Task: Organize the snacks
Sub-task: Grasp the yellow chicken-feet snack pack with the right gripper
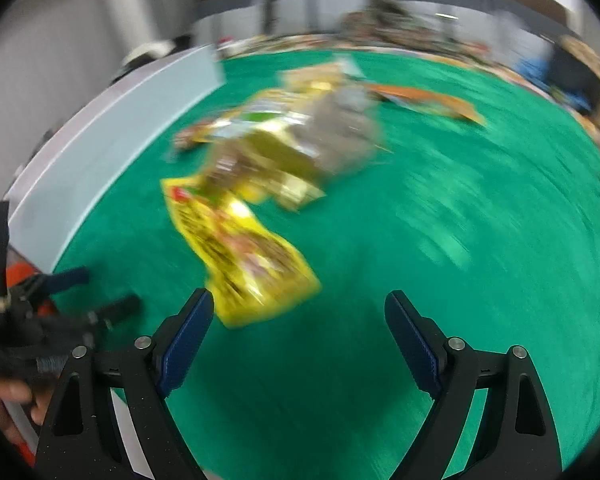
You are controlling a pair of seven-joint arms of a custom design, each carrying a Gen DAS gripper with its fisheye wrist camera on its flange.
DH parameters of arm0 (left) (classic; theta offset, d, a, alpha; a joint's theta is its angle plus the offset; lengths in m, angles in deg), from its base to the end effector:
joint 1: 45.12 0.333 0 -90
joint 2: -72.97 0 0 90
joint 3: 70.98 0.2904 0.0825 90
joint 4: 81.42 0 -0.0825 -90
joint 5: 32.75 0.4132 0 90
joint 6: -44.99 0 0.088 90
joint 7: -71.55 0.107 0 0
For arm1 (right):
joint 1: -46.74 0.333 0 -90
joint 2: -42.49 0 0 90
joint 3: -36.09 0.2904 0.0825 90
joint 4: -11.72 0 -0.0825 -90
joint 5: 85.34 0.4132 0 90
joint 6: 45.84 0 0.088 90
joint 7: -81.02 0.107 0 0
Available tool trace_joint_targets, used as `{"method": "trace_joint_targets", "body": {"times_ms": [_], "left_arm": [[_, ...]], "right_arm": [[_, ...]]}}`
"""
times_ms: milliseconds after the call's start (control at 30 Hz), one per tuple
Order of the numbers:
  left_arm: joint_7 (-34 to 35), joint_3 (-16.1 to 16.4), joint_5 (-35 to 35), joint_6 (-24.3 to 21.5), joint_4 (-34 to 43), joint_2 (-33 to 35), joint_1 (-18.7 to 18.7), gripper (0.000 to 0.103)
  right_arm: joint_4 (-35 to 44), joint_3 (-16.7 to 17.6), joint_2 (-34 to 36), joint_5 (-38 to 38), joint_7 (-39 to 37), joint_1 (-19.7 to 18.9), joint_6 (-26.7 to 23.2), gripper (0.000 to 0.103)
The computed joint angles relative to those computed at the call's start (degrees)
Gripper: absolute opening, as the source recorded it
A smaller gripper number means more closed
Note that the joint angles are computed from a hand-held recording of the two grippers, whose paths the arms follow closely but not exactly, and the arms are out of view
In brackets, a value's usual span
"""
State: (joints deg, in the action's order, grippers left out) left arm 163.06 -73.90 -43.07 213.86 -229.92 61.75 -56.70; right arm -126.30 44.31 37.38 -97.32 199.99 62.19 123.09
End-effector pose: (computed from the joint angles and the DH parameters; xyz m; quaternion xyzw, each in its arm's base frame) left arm 0.4828 -0.1123 0.3405 -0.6401 0.7178 -0.2347 0.1409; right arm 0.4966 0.2328 0.3722 -0.7057 0.6363 -0.1519 0.2721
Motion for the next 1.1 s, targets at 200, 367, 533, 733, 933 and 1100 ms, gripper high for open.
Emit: {"method": "trace_joint_targets", "body": {"times_ms": [200, 367, 533, 733, 933, 1100], "left_arm": [[-1.5, 1.1, -1.2, 0.1, -0.4, -0.5, 0.7, 0.103], [-6.5, -1.7, 4.6, 0.6, -0.5, -0.2, 3.8, 0.103], [-9.8, -2.1, 9.2, 0.7, -0.5, 0.0, 4.5, 0.103], [-11.6, -2.3, 11.4, 0.8, -0.7, -0.1, 4.9, 0.103], [-15.8, -3.7, 16.9, 0.7, -0.5, 0.1, 6.7, 0.103], [-19.6, -4.6, 21.4, 1.0, -0.5, 0.3, 7.8, 0.103]], "right_arm": [[17.7, -1.7, 14.4, 8.1, -17.1, 4.2, -11.4, 0.091], [21.5, -3.4, 16.8, 7.1, -20.3, 7.1, -15.7, 0.089], [18.6, -3.4, 14.2, 7.3, -21.3, 8.2, -15.8, 0.074], [12.2, -2.5, 7.6, 8.7, -23.8, 7.6, -18.1, 0.056], [2.2, -1.9, -0.2, 6.8, -19.9, 5.3, -14.9, 0.056], [-7.0, 1.4, -7.7, -2.5, -8.7, -0.5, -10.5, 0.057]]}}
